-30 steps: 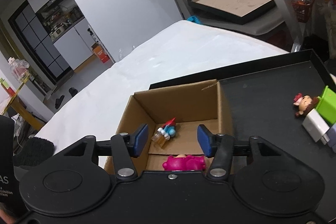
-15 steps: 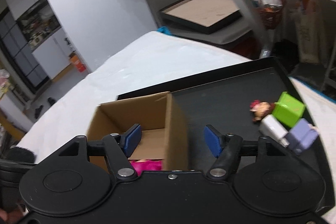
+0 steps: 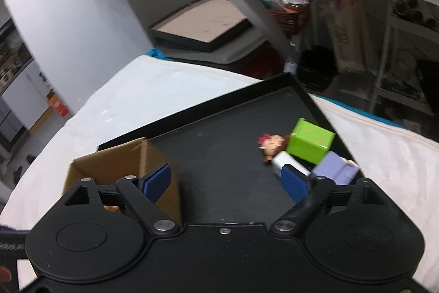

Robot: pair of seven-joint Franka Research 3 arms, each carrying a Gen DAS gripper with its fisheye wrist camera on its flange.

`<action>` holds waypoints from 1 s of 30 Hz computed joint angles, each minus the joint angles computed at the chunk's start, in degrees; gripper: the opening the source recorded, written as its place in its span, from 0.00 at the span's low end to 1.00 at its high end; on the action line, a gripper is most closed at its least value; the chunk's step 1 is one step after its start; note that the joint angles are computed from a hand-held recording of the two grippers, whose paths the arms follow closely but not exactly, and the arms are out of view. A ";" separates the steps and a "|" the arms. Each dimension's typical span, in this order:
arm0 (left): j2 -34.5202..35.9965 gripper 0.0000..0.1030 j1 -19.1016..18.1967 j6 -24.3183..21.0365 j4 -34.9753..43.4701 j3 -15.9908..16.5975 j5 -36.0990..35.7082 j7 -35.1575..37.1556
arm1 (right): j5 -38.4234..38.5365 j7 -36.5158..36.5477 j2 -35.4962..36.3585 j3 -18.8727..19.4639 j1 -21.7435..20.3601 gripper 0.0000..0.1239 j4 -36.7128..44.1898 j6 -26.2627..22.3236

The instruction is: Organize rigid objects

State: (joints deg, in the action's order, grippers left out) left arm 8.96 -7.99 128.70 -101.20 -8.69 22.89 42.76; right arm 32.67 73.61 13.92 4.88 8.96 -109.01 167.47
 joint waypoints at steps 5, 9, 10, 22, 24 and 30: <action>1.96 0.82 -0.87 -1.74 2.79 -0.21 0.79 -0.13 | -8.67 10.51 1.77 -5.02 2.63 0.71 0.87 -0.53; 3.70 0.82 -1.60 -3.35 5.18 -0.26 1.03 0.12 | -11.65 16.52 3.14 -6.02 2.07 0.71 2.30 -3.41; 4.16 0.82 -1.78 -3.67 5.78 -0.26 1.10 0.23 | -12.73 18.31 3.50 -6.51 2.21 0.71 2.63 -3.87; 10.44 0.82 -3.71 -7.40 13.67 0.30 1.70 1.58 | -21.72 35.24 9.25 -9.20 2.01 0.71 8.83 -10.17; 11.45 0.82 -3.95 -7.99 14.81 0.37 1.57 1.93 | -22.70 36.85 10.12 -9.51 2.11 0.71 9.81 -11.13; 13.73 0.82 -4.44 -9.55 17.14 0.62 0.94 2.96 | -23.53 40.11 13.09 -9.30 1.18 0.67 13.37 -14.20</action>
State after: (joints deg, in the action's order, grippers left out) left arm 22.69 -12.43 119.15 -84.07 -8.07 23.82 45.72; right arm 9.14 113.73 27.01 -4.42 10.14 -95.63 153.28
